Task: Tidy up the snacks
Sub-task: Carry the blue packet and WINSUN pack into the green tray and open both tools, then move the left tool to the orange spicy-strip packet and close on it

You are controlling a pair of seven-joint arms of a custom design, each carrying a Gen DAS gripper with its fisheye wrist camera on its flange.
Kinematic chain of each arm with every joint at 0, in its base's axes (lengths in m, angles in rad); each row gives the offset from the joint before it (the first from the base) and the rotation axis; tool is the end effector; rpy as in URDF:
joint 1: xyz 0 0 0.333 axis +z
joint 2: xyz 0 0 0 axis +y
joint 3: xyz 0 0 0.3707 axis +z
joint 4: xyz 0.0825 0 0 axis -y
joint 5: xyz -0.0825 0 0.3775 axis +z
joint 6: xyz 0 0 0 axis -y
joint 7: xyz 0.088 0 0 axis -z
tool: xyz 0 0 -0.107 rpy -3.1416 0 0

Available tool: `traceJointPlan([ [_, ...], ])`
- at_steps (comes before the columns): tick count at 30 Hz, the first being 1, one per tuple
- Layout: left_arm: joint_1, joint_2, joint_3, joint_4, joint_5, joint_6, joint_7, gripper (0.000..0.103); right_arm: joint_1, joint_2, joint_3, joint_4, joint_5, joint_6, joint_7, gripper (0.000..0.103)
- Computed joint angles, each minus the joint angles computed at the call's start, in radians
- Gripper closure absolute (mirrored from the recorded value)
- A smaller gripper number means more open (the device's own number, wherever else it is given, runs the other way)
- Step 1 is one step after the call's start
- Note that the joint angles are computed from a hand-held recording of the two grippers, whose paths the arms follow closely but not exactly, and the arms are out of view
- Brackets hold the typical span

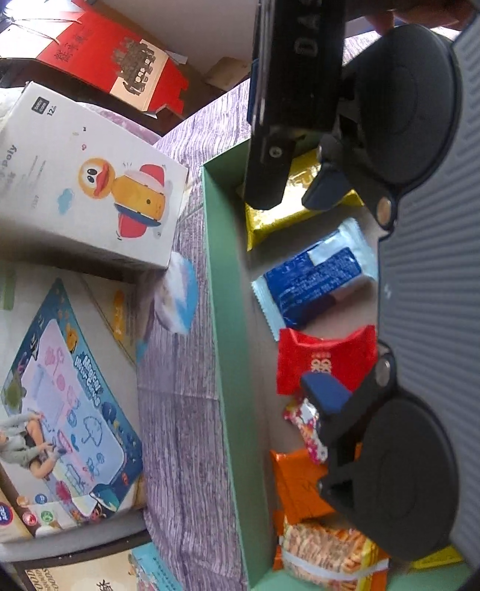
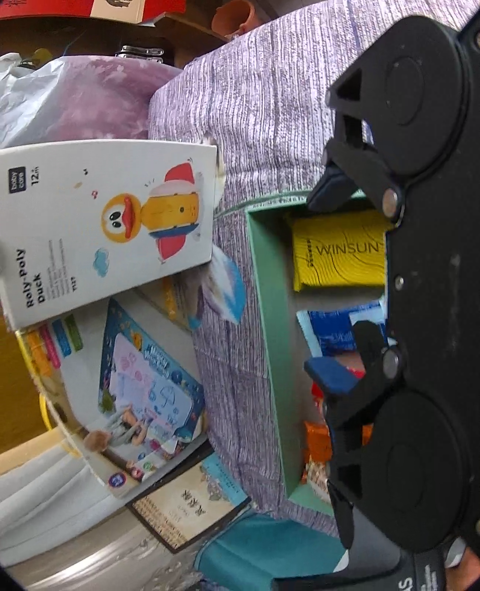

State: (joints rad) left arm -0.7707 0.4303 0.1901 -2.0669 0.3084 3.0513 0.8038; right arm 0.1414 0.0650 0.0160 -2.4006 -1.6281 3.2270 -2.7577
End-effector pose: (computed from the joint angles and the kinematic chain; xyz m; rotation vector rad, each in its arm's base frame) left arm 0.5241 -0.3860 0.3389 -1.8244 2.1269 -0.7500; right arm 0.4438 0.1682 0.3740 -1.6409 1.8876 -0.3586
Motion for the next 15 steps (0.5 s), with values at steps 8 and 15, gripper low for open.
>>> traceJointPlan([
  [8, -0.097, -0.087, 0.093, -0.071, 0.152, -0.022, -0.128, 0.000, 0.023, -0.117, 0.006, -0.091, 0.079, -0.018, -0.050, 0.002],
  [15, -0.133, -0.195, 0.104, -0.154, 0.348, -0.046, -0.282, 0.000, 0.012, -0.257, 0.052, -0.214, 0.253, -0.034, -0.186, 0.000],
])
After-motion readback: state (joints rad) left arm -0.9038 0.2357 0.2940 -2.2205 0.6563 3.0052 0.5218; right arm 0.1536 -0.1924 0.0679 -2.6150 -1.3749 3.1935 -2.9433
